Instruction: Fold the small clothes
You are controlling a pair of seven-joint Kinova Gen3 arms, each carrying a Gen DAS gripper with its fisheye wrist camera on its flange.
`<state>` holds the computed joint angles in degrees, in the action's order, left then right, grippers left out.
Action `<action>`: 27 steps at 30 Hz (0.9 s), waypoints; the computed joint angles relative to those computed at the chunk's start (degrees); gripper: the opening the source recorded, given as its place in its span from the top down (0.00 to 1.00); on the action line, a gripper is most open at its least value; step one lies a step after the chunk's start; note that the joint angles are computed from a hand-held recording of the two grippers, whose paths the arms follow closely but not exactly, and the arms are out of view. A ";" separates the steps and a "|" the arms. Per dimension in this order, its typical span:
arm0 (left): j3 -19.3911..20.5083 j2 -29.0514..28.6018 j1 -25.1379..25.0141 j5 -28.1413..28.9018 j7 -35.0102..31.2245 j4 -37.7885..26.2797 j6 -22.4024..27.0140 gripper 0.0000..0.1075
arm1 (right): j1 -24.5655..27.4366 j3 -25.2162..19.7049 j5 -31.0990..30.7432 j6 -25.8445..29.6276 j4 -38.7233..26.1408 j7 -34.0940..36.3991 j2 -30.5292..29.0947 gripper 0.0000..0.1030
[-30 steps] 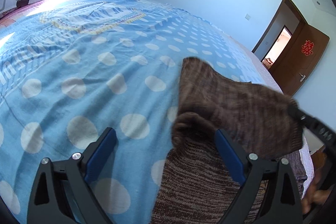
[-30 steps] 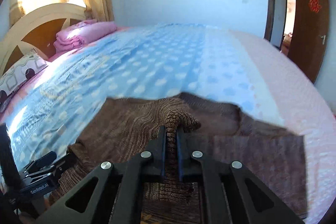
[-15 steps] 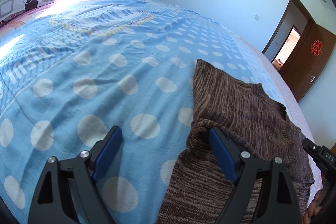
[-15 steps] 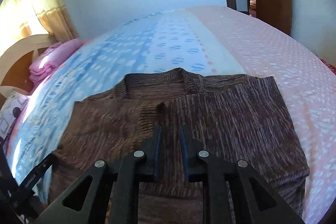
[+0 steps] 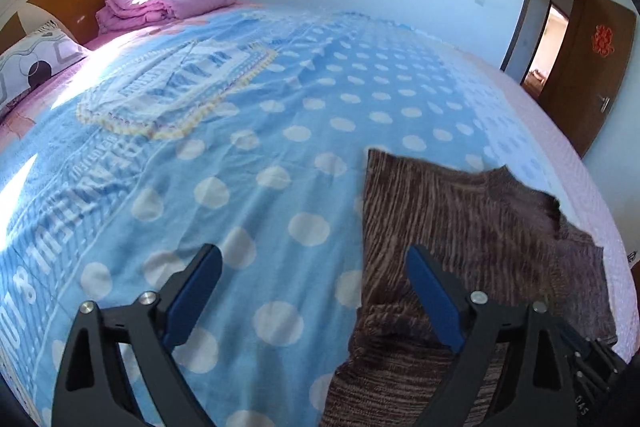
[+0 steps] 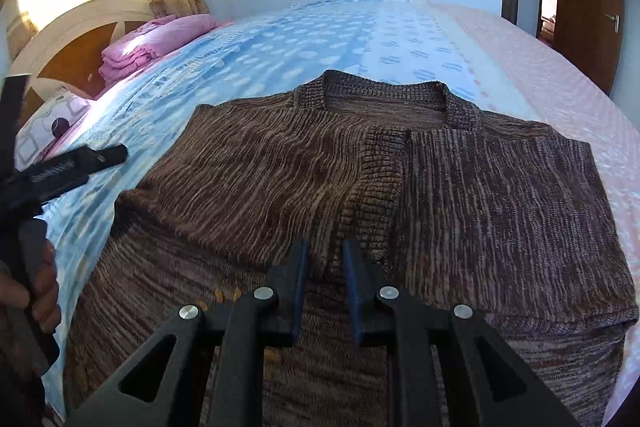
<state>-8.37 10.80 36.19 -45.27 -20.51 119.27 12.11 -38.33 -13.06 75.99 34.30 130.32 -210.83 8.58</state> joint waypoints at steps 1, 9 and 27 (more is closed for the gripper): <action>-0.43 0.50 1.00 -1.85 2.33 0.57 0.63 0.18 | -0.46 -0.05 -0.17 0.32 0.48 0.15 -0.28 0.78; -9.68 1.28 11.36 -14.83 18.61 4.41 7.03 0.10 | 8.44 -6.31 -0.62 -3.44 4.06 0.61 -6.14 0.74; 8.84 3.74 -4.77 -7.89 11.30 -0.50 0.61 0.11 | 17.32 2.98 -4.08 -10.26 -11.06 17.82 6.93 0.75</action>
